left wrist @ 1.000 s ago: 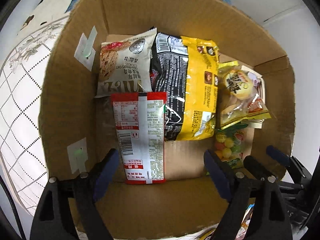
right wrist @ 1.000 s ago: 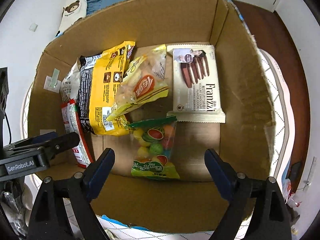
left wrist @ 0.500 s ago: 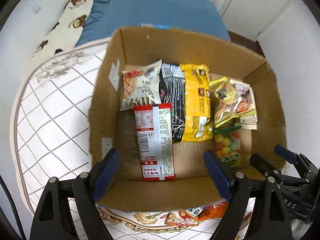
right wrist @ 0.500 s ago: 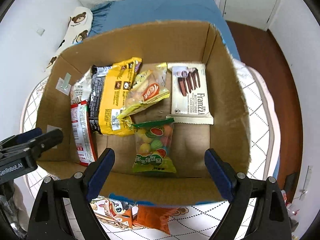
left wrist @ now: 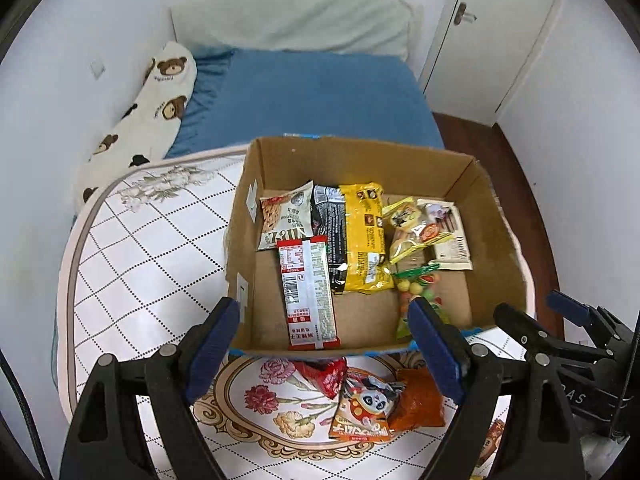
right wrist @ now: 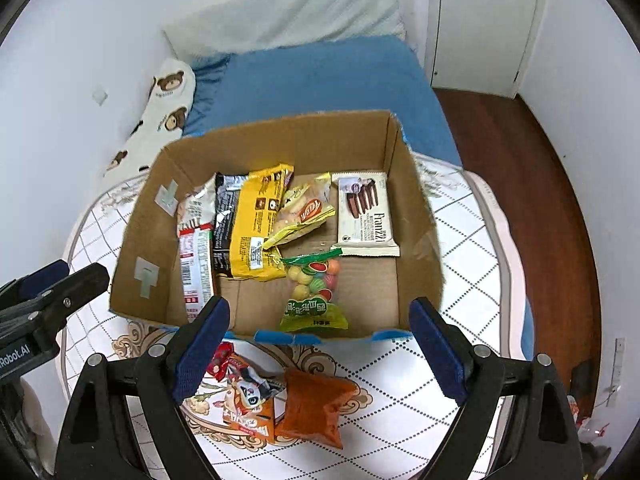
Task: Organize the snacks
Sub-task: 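Grasp the green-white candy bag with the left tool while the right tool grasps the yellow panda bag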
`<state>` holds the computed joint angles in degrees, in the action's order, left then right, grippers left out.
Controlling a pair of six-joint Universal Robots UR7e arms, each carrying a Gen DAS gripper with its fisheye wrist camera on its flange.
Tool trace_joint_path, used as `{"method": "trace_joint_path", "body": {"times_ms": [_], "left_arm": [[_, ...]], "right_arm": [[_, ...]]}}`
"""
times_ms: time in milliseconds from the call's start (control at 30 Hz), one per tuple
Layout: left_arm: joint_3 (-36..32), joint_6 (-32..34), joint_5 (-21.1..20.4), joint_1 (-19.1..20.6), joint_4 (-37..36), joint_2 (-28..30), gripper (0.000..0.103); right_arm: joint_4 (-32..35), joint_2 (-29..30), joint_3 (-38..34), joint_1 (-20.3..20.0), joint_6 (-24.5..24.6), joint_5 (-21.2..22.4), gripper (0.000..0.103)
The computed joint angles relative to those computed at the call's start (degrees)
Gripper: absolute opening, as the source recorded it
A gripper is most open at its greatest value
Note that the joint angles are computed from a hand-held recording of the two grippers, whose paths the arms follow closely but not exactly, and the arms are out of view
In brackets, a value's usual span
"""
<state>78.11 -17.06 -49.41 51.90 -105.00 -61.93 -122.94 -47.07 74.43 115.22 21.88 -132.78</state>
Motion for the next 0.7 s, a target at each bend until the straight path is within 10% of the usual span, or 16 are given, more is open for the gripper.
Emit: {"method": "trace_joint_path", "body": {"times_ms": [333,700], "left_arm": [[7.98,-0.74,-1.22,-3.6,-1.12,-7.55,0.086],[23.18,-8.55,-4.82,-2.65,10.91,-17.7,0.086]], "right_arm": [[-2.45,-7.03,8.64,3.9,5.15,0.86,0.093],[3.64,-21.4,31.52,2.17,21.18,9.01,0.093]]}}
